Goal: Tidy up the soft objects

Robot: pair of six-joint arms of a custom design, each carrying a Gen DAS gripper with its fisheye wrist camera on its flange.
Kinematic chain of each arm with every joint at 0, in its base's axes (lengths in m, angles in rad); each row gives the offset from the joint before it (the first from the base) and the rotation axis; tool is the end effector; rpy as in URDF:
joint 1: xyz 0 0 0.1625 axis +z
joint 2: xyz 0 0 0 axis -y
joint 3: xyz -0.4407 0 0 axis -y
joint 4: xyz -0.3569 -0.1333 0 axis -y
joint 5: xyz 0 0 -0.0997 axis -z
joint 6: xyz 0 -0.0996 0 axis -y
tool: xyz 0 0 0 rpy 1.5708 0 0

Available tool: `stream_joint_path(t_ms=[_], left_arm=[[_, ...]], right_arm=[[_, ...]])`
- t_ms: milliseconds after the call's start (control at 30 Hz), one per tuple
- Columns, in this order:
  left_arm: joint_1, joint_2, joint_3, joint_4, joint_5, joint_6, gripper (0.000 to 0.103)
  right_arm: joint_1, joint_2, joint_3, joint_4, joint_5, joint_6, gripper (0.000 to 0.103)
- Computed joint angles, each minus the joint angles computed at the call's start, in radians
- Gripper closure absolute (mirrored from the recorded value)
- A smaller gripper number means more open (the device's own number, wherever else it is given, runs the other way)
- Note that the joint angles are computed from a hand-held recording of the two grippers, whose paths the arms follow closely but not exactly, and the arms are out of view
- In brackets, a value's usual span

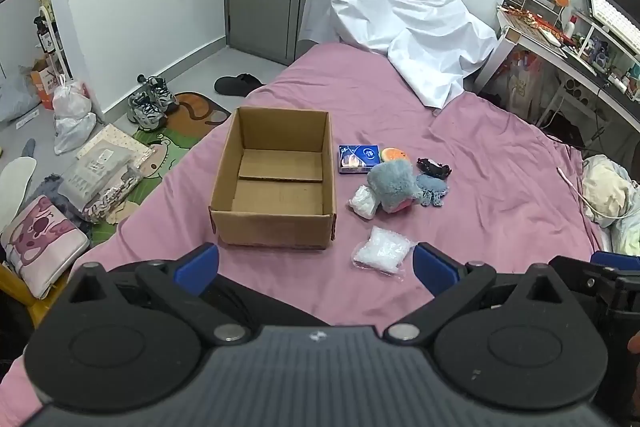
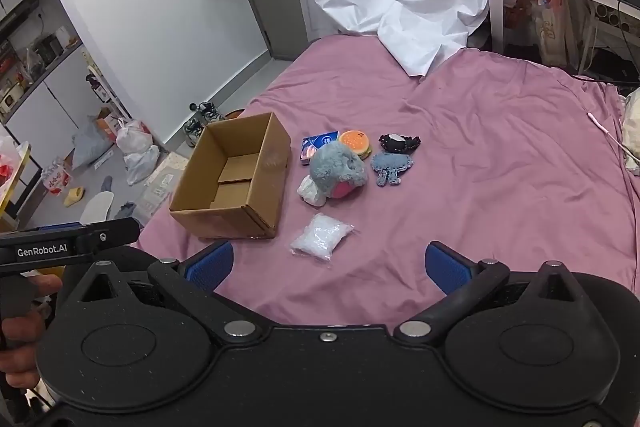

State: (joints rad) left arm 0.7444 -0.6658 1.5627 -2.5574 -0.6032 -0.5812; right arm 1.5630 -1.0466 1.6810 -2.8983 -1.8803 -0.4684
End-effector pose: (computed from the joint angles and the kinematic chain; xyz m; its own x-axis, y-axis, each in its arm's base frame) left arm -0.3496 -0.6148 0.1085 -0.7688 -0.0635 -0.6364 0.3715 0.7656 -0.5252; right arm 0.0979 -0.6461 0.3232 -0.8512 -0.1670 0.4975 -0.4240 0.7776 -0.4643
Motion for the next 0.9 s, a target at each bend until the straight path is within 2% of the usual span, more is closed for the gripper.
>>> stream_joint_path(t_ms=[900], left_arm=[[0.015,0.003,0.000,-0.044,-0.024,0.017,0.001]], right_arm=[[0.007,0.013,-0.015,-0.001,-0.001,-0.016,0.000]])
